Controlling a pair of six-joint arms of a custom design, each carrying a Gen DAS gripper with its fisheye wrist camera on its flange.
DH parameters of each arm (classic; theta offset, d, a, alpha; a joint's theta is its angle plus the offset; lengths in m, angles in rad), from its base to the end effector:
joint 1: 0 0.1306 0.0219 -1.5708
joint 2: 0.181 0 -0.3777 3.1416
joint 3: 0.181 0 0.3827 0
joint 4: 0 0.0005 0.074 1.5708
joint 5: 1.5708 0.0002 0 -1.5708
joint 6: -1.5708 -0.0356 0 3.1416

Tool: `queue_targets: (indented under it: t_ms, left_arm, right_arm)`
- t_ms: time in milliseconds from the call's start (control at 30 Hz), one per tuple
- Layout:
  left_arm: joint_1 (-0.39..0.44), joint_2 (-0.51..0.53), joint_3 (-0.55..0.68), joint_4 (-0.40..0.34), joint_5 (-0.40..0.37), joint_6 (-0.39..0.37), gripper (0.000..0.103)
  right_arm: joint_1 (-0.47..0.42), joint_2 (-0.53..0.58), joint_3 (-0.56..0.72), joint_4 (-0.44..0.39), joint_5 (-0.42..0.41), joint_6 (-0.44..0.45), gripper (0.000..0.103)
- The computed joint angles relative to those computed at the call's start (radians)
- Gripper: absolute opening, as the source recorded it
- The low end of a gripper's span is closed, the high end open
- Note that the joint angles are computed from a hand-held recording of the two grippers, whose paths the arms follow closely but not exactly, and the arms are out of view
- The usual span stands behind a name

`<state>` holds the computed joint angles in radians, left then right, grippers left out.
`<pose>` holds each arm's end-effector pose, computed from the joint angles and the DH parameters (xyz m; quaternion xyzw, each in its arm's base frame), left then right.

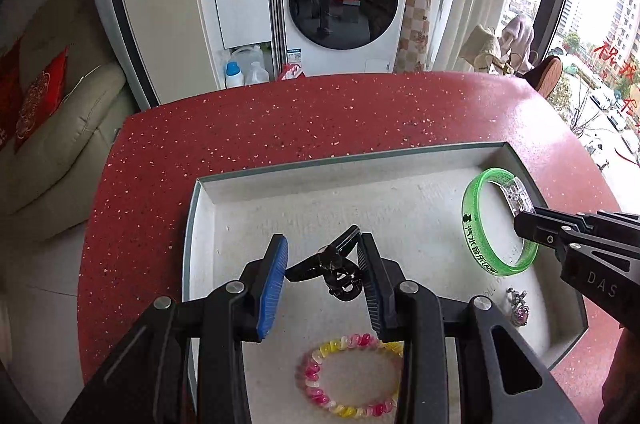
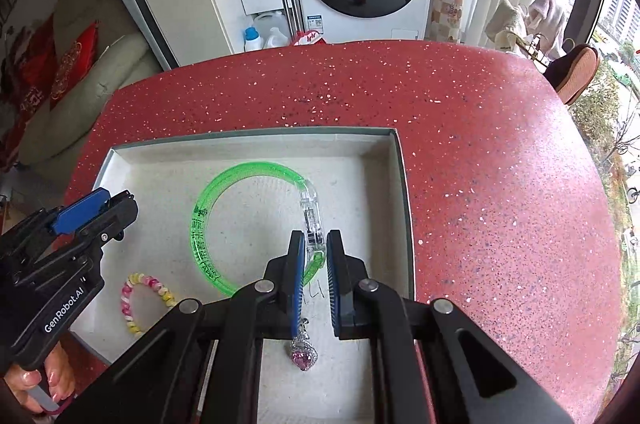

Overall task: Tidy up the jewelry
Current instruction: 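Lower the clip and bangle into the tray and open both grippers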

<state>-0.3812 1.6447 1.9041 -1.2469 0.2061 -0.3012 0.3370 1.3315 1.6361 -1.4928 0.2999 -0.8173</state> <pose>0.5047 -0.2107 0.5033 0.3467 0.8879 -0.1099 0.2818 0.3860 0.1236 0.5222 0.2585 0.9361 -0.0203 0.2376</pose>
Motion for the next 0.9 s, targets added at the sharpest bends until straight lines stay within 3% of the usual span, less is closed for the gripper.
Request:
queue_targets:
  t_ms: [500, 567, 633, 667, 733, 800, 900]
  left_arm:
    - [-0.035, -0.007, -0.078, 0.04, -0.103, -0.041, 0.055]
    - [-0.032, -0.01, -0.08, 0.037, -0.093, -0.04, 0.055]
    - [-0.025, -0.018, -0.086, 0.042, -0.076, -0.032, 0.055]
    - [-0.021, -0.024, -0.091, 0.052, -0.072, -0.025, 0.055]
    - [-0.016, -0.038, -0.101, 0.078, -0.069, -0.015, 0.083]
    - [-0.012, -0.058, -0.116, 0.117, -0.069, -0.011, 0.089]
    - [-0.01, -0.056, -0.098, 0.106, -0.06, -0.007, 0.089]
  right_arm:
    - [0.014, 0.026, -0.028, -0.014, 0.004, 0.024, 0.016]
    - [0.009, 0.016, -0.037, 0.0, -0.018, 0.023, 0.025]
    - [0.01, 0.002, -0.046, 0.016, -0.021, 0.015, 0.046]
    - [0.011, -0.006, -0.05, 0.024, -0.022, 0.009, 0.049]
    - [0.006, -0.026, -0.059, 0.047, -0.038, -0.01, 0.051]
    - [0.003, -0.048, -0.067, 0.069, -0.05, -0.038, 0.052]
    - [0.005, -0.067, -0.069, 0.082, -0.048, -0.06, 0.059]
